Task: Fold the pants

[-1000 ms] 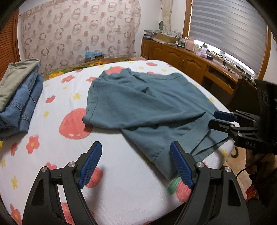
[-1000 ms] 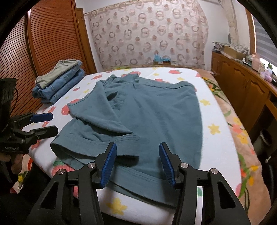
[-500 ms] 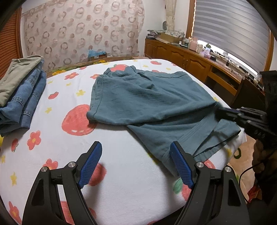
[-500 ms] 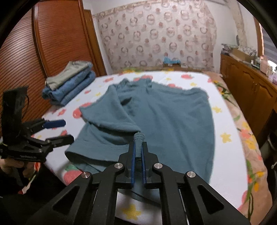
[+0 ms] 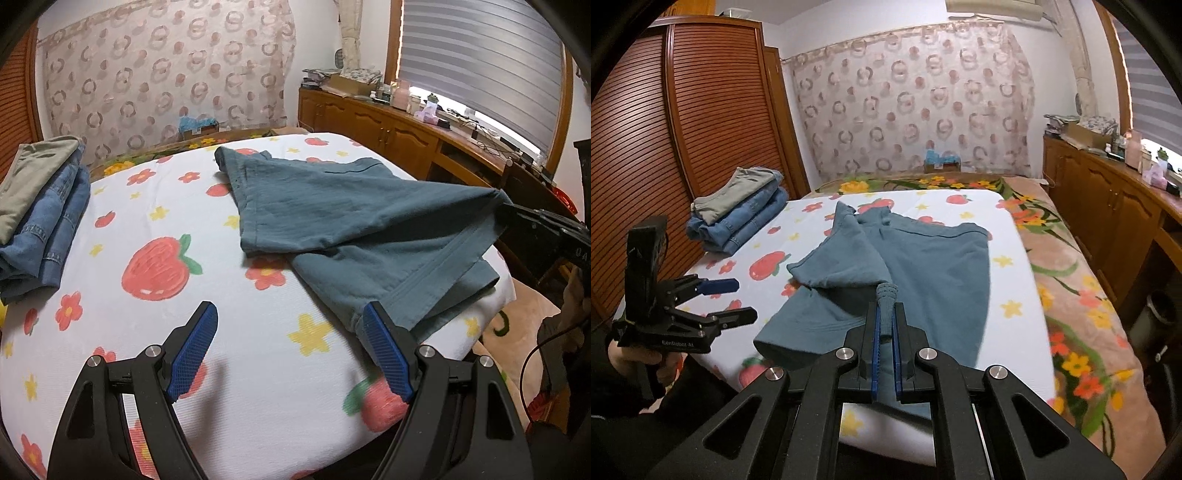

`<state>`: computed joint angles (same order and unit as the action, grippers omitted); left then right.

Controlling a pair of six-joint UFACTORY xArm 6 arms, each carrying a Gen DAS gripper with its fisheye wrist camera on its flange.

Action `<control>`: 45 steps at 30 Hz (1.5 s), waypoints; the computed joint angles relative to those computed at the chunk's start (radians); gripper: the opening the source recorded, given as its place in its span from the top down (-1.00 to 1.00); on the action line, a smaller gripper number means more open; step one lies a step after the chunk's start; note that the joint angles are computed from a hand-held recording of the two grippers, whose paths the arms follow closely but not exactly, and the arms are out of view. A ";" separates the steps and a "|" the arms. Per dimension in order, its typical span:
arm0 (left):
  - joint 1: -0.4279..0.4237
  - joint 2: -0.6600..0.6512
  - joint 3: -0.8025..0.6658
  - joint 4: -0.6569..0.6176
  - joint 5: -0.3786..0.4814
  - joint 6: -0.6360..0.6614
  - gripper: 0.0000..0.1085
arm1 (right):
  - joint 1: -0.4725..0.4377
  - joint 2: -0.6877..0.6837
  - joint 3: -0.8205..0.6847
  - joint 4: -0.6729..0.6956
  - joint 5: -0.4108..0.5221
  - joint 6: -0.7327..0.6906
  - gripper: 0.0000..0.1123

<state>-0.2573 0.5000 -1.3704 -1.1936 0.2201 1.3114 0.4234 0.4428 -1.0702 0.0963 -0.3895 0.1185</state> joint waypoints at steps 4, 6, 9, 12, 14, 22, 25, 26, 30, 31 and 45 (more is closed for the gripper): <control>-0.005 -0.001 0.000 -0.016 0.002 0.021 -0.50 | 0.027 -0.019 0.035 0.107 -0.010 -0.084 0.90; -0.008 -0.001 0.000 -0.019 -0.001 0.029 -0.50 | 0.036 -0.026 0.041 0.143 -0.006 -0.107 0.90; -0.012 0.000 0.001 -0.018 -0.005 0.030 -0.50 | 0.039 -0.042 0.063 0.172 -0.001 -0.118 0.90; -0.013 0.000 0.001 -0.017 -0.008 0.028 -0.50 | 0.039 -0.040 0.061 0.191 0.031 -0.115 0.90; -0.017 0.001 0.003 -0.014 -0.012 0.022 -0.50 | 0.053 -0.029 0.051 0.269 0.050 -0.169 0.90; -0.019 0.003 0.000 -0.027 -0.015 0.032 -0.50 | 0.049 -0.029 0.030 0.288 0.100 -0.165 0.90; -0.019 0.003 0.000 -0.033 -0.014 0.035 -0.50 | 0.037 -0.025 0.033 0.261 0.107 -0.140 0.90; -0.020 0.003 -0.001 -0.037 -0.016 0.037 -0.50 | 0.042 -0.029 0.035 0.286 0.104 -0.164 0.90; -0.028 -0.001 0.001 -0.084 -0.036 0.076 -0.50 | 0.044 -0.032 0.031 0.316 0.106 -0.187 0.86; -0.030 -0.003 0.000 -0.118 -0.041 0.105 -0.50 | 0.044 -0.032 0.031 0.324 0.105 -0.195 0.82; -0.018 0.000 -0.039 -0.426 -0.062 0.346 -0.50 | 0.104 -0.050 0.004 0.644 0.078 -0.525 0.46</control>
<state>-0.2754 0.4999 -1.4093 -1.6191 0.1583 1.6571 0.5278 0.3926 -1.0662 0.7400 -0.3112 -0.4069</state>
